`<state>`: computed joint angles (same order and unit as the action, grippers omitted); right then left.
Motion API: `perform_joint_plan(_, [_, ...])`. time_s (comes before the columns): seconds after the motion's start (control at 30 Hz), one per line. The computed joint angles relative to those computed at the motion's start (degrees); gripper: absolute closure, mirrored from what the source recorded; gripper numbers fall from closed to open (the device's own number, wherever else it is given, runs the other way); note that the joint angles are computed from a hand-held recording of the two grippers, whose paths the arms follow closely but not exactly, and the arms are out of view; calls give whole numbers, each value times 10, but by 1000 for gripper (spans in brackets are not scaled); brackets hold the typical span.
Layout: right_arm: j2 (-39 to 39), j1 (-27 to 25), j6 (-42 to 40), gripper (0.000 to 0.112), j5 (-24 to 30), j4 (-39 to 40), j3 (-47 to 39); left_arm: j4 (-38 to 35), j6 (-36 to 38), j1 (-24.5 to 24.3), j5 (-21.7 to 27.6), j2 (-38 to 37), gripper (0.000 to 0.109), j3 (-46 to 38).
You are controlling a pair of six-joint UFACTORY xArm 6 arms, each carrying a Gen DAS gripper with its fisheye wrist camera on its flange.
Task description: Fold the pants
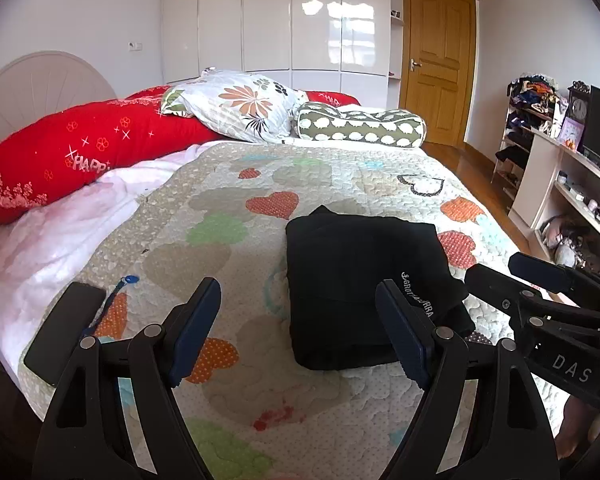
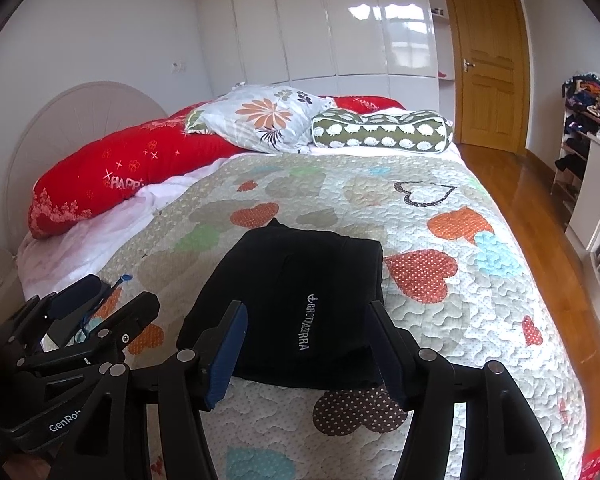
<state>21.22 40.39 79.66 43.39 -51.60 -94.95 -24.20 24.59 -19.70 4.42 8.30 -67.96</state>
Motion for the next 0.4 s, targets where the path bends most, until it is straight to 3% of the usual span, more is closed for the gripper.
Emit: perform_joint_plan(0.4, [1,4,-5,53,6,2,-2,-68,63,2,-1,8,28,-8])
